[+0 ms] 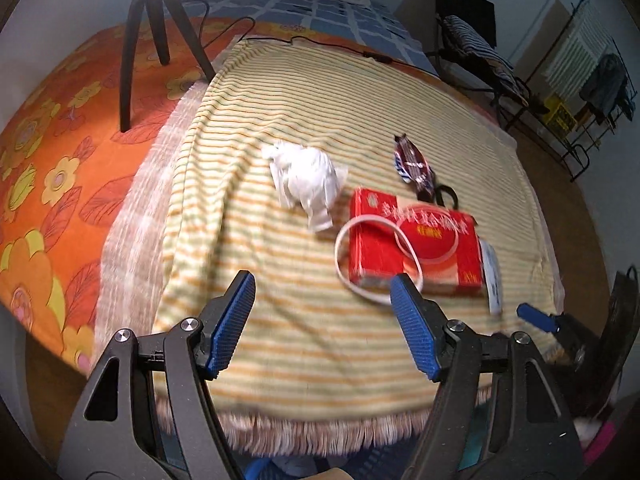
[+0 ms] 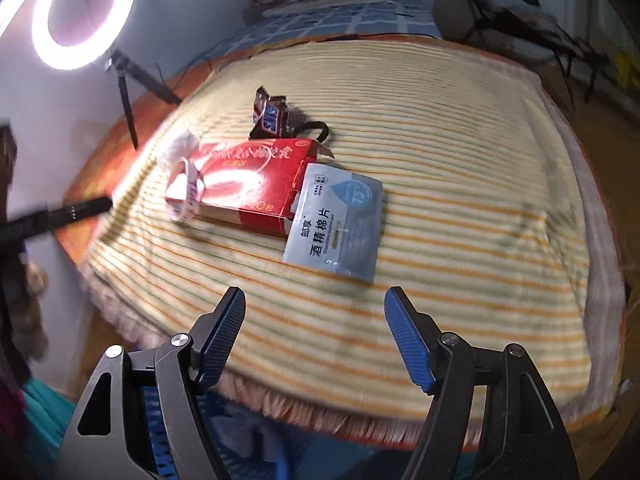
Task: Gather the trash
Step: 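Move both tools back over the bed toward the remaining trash, then grasp the white tissue with the left tool while the right tool grasps the white sachet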
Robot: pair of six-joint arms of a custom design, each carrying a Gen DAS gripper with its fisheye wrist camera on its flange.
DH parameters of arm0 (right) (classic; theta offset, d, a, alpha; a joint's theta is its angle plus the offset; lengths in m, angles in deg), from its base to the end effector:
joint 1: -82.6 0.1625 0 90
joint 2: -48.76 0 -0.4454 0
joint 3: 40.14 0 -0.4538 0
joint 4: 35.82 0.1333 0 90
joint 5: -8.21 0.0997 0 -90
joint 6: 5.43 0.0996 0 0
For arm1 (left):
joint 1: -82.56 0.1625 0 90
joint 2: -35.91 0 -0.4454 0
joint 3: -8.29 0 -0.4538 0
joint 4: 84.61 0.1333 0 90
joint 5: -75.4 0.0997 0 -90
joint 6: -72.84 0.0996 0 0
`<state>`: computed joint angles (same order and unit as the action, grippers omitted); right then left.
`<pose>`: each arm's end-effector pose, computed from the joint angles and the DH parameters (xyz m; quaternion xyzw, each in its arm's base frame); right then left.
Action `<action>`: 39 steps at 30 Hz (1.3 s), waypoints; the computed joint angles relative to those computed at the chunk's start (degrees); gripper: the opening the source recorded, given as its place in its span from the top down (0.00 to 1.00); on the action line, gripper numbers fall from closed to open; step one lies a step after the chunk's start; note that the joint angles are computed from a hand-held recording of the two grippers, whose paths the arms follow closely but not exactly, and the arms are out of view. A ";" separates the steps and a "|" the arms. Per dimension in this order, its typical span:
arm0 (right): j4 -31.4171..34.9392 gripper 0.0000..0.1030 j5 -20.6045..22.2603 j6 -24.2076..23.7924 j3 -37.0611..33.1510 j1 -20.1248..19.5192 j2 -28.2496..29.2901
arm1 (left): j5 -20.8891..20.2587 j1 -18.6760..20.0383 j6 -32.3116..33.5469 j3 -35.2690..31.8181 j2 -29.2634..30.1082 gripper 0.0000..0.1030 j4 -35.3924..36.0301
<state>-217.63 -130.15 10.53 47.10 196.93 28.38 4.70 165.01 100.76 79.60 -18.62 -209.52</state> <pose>0.3479 -0.6265 -0.1176 -0.0232 -0.8948 0.3227 0.3076 0.0574 -0.8317 0.3359 0.2714 0.9353 -0.1236 0.1904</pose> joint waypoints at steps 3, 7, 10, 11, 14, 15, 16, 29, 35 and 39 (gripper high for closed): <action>2.04 0.30 -2.72 -3.38 -2.44 -0.17 1.65 | 0.00 0.04 -1.63 -3.43 2.70 0.30 1.26; -0.80 0.30 -5.02 -10.68 -4.77 -0.39 3.92 | -0.34 0.12 -3.52 -7.36 5.62 0.30 2.73; -2.07 0.31 -5.23 -13.45 -5.51 -0.84 4.57 | -0.82 0.28 -5.38 -10.77 8.10 0.30 4.44; -2.93 0.32 -4.84 -13.99 -5.32 -1.01 4.52 | -0.89 0.33 -5.85 -11.63 8.73 0.30 5.00; -4.37 0.50 -4.66 -15.38 -5.42 -1.50 4.52 | -1.14 0.57 -7.34 -14.42 10.75 0.30 7.43; -4.82 0.50 -4.32 -15.54 -5.06 -1.65 4.23 | -1.31 0.66 -7.88 -15.34 11.43 0.30 8.10; -5.39 0.52 -3.97 -15.76 -4.95 -1.69 4.17 | -1.31 0.67 -8.15 -15.72 11.75 0.30 8.37; -15.45 0.63 -4.32 -18.76 -2.16 -1.34 2.30 | -0.78 0.49 -8.88 -18.70 14.79 0.30 8.63; -17.46 0.75 -5.65 -18.68 -1.58 -1.96 1.60 | -0.45 0.49 -7.39 -19.74 15.77 0.36 8.41; -17.73 0.76 -5.50 -17.92 -1.58 -2.77 1.39 | 0.42 0.32 -6.21 -19.57 16.18 0.42 7.29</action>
<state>-235.36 -135.64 -7.38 45.52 194.16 29.77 5.12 165.32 94.54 60.03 -2.44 -202.23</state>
